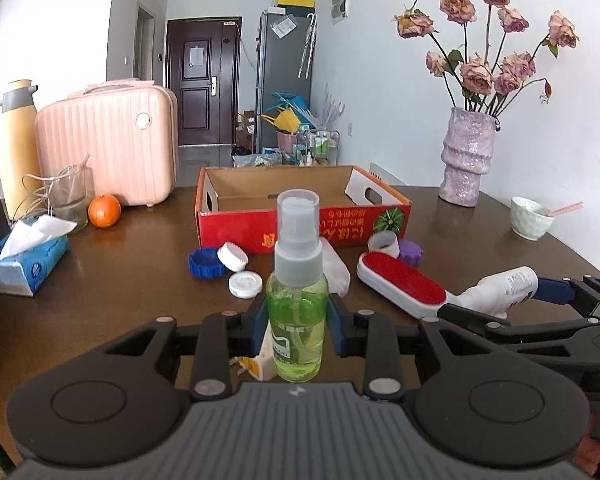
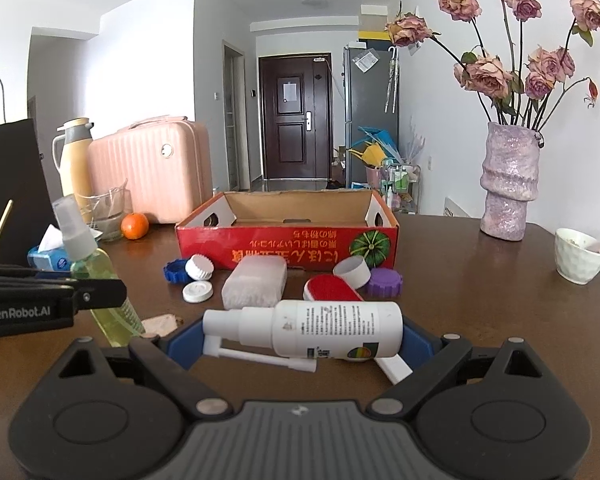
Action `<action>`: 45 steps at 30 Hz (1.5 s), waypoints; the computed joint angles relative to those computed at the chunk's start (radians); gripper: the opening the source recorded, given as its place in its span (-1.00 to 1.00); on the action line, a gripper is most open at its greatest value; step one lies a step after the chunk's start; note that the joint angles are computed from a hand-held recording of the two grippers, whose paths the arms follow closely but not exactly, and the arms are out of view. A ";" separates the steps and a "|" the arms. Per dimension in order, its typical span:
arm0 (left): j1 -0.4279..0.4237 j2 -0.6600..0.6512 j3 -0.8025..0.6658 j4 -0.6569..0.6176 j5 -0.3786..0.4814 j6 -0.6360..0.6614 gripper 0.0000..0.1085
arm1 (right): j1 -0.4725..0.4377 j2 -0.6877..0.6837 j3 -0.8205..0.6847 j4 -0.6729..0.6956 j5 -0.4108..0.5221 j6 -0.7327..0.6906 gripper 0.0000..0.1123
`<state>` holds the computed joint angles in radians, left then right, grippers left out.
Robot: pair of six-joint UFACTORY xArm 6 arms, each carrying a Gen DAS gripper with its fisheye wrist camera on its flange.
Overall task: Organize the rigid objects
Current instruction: 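Carry the green bottle with the left tool while the right carries the white bottle over the red box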
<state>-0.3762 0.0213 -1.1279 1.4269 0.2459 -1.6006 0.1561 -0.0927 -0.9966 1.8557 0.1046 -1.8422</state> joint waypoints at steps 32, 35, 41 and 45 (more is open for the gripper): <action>0.079 0.377 -0.503 -0.220 0.014 0.188 -0.41 | 0.022 0.455 -0.545 -0.440 -0.065 0.474 0.72; 0.083 0.418 -0.559 -0.222 0.031 0.187 -0.41 | 0.027 0.501 -0.605 -0.494 -0.069 0.524 0.72; 0.097 0.506 -0.677 -0.290 0.045 0.245 -0.41 | 0.027 0.606 -0.728 -0.710 -0.068 0.720 0.72; 0.106 0.573 -0.765 -0.367 0.060 0.314 -0.41 | 0.013 0.681 -0.813 -0.940 -0.043 0.950 0.72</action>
